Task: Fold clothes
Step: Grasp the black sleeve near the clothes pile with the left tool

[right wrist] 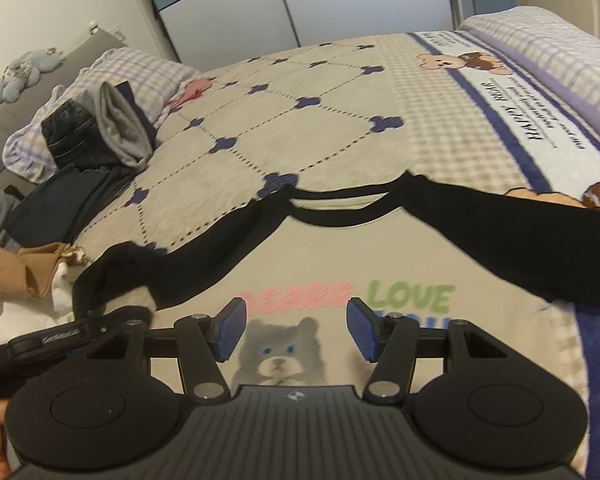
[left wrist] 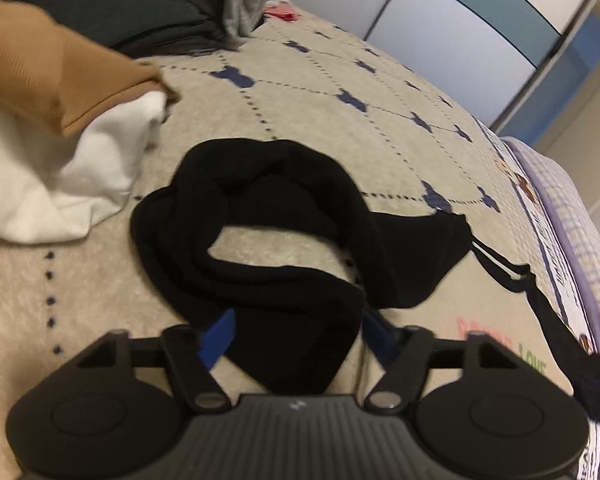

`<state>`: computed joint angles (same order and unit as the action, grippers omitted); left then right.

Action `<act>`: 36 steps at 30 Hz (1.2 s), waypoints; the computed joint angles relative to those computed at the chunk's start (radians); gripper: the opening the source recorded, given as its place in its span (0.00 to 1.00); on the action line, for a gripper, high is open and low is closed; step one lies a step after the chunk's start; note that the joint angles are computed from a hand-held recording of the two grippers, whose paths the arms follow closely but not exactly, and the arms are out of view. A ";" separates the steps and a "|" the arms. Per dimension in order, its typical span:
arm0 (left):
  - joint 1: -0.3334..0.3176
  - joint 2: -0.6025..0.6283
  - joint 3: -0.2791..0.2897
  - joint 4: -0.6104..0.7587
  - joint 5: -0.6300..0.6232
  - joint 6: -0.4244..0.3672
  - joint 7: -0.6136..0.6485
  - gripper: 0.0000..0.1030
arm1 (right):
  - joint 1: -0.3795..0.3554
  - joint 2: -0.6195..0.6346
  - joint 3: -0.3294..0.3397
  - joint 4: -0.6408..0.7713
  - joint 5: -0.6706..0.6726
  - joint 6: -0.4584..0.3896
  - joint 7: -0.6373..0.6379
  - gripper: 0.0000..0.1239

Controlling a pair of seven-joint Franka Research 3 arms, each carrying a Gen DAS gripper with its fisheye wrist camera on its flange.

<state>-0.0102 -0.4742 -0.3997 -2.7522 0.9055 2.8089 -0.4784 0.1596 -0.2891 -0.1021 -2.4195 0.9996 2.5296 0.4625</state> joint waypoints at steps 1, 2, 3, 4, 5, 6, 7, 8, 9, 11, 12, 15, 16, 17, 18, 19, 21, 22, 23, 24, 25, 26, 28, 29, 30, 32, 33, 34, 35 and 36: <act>0.005 -0.003 -0.002 -0.003 0.003 -0.001 -0.011 0.50 | 0.003 -0.002 0.002 -0.003 0.002 -0.002 -0.006 0.47; 0.011 -0.008 -0.004 -0.006 0.008 0.001 -0.024 0.42 | 0.006 -0.005 0.004 -0.007 0.003 -0.004 -0.009 0.47; 0.020 -0.015 -0.006 -0.012 0.016 0.011 -0.043 0.30 | 0.008 -0.006 0.006 -0.010 0.002 -0.006 -0.009 0.47; 0.030 -0.023 -0.009 -0.019 0.026 0.023 -0.064 0.16 | 0.011 -0.007 0.008 -0.012 0.001 -0.009 -0.009 0.47; 0.041 -0.033 -0.012 -0.025 0.036 0.035 -0.081 0.10 | 0.013 -0.008 0.009 -0.014 0.001 -0.011 -0.009 0.47; 0.052 -0.043 -0.015 -0.030 0.047 0.046 -0.097 0.05 | 0.016 -0.008 0.011 -0.015 0.001 -0.013 -0.009 0.47; 0.064 -0.054 -0.019 -0.036 0.057 0.058 -0.112 0.03 | 0.018 -0.008 0.013 -0.017 0.001 -0.014 -0.009 0.47; 0.076 -0.067 -0.026 -0.040 0.069 0.066 -0.123 0.03 | 0.022 -0.009 0.014 -0.019 0.003 -0.015 -0.010 0.47; 0.085 -0.083 -0.036 -0.041 0.080 0.063 -0.129 0.01 | 0.025 -0.009 0.015 -0.020 0.005 -0.017 -0.011 0.47; 0.095 -0.110 -0.050 -0.039 0.100 0.043 -0.124 0.00 | 0.031 -0.010 0.019 -0.022 0.007 -0.021 -0.011 0.47; 0.097 -0.122 -0.057 -0.036 0.110 0.030 -0.119 0.00 | 0.034 -0.010 0.020 -0.022 0.010 -0.023 -0.011 0.47; 0.091 -0.148 -0.064 -0.028 0.135 -0.012 -0.105 0.00 | 0.045 -0.010 0.028 -0.025 0.014 -0.026 -0.012 0.47; 0.085 -0.156 -0.061 -0.028 0.139 -0.024 -0.098 0.00 | 0.049 -0.010 0.030 -0.025 0.015 -0.027 -0.012 0.47; 0.079 -0.162 -0.057 -0.029 0.143 -0.032 -0.093 0.00 | 0.053 -0.010 0.032 -0.026 0.016 -0.029 -0.013 0.47; 0.074 -0.167 -0.053 -0.030 0.147 -0.039 -0.087 0.00 | 0.057 -0.011 0.034 -0.026 0.017 -0.030 -0.013 0.47; 0.069 -0.174 -0.049 -0.032 0.151 -0.044 -0.084 0.00 | 0.061 -0.011 0.037 -0.027 0.019 -0.031 -0.014 0.47; 0.063 -0.193 -0.040 -0.041 0.159 -0.049 -0.084 0.00 | 0.069 -0.014 0.040 -0.028 0.023 -0.035 -0.016 0.47; 0.063 -0.206 -0.037 -0.047 0.165 -0.048 -0.086 0.00 | 0.073 -0.016 0.042 -0.029 0.026 -0.038 -0.018 0.47; 0.066 -0.219 -0.036 -0.053 0.173 -0.047 -0.091 0.00 | 0.077 -0.016 0.044 -0.029 0.028 -0.039 -0.019 0.47; 0.069 -0.234 -0.034 -0.060 0.180 -0.047 -0.096 0.00 | 0.081 -0.017 0.046 -0.029 0.029 -0.040 -0.020 0.47; 0.068 -0.251 -0.031 -0.069 0.182 -0.046 -0.097 0.00 | 0.085 -0.019 0.048 -0.030 0.030 -0.040 -0.022 0.47; 0.072 -0.265 -0.030 -0.075 0.188 -0.042 -0.103 0.00 | 0.088 -0.020 0.049 -0.031 0.031 -0.040 -0.024 0.47; 0.084 -0.292 -0.031 -0.087 0.201 -0.030 -0.120 0.00 | 0.096 -0.022 0.052 -0.030 0.033 -0.043 -0.028 0.47; 0.091 -0.304 -0.032 -0.093 0.208 -0.023 -0.127 0.00 | 0.099 -0.023 0.053 -0.029 0.034 -0.045 -0.028 0.47; 0.091 -0.313 -0.032 -0.097 0.205 -0.022 -0.126 0.00 | 0.103 -0.024 0.055 -0.029 0.036 -0.046 -0.030 0.47; 0.088 -0.324 -0.027 -0.104 0.191 -0.026 -0.109 0.00 | 0.110 -0.028 0.057 -0.030 0.042 -0.048 -0.033 0.47; 0.087 -0.327 -0.026 -0.106 0.183 -0.029 -0.101 0.00 | 0.113 -0.029 0.058 -0.030 0.045 -0.050 -0.035 0.47; 0.082 -0.329 -0.022 -0.109 0.170 -0.035 -0.087 0.00 | 0.117 -0.030 0.058 -0.029 0.048 -0.052 -0.038 0.47; 0.076 -0.329 -0.018 -0.111 0.154 -0.039 -0.073 0.00 | 0.120 -0.029 0.060 -0.029 0.051 -0.052 -0.040 0.47; 0.071 -0.328 -0.012 -0.114 0.138 -0.039 -0.060 0.00 | 0.123 -0.029 0.062 -0.029 0.051 -0.052 -0.041 0.47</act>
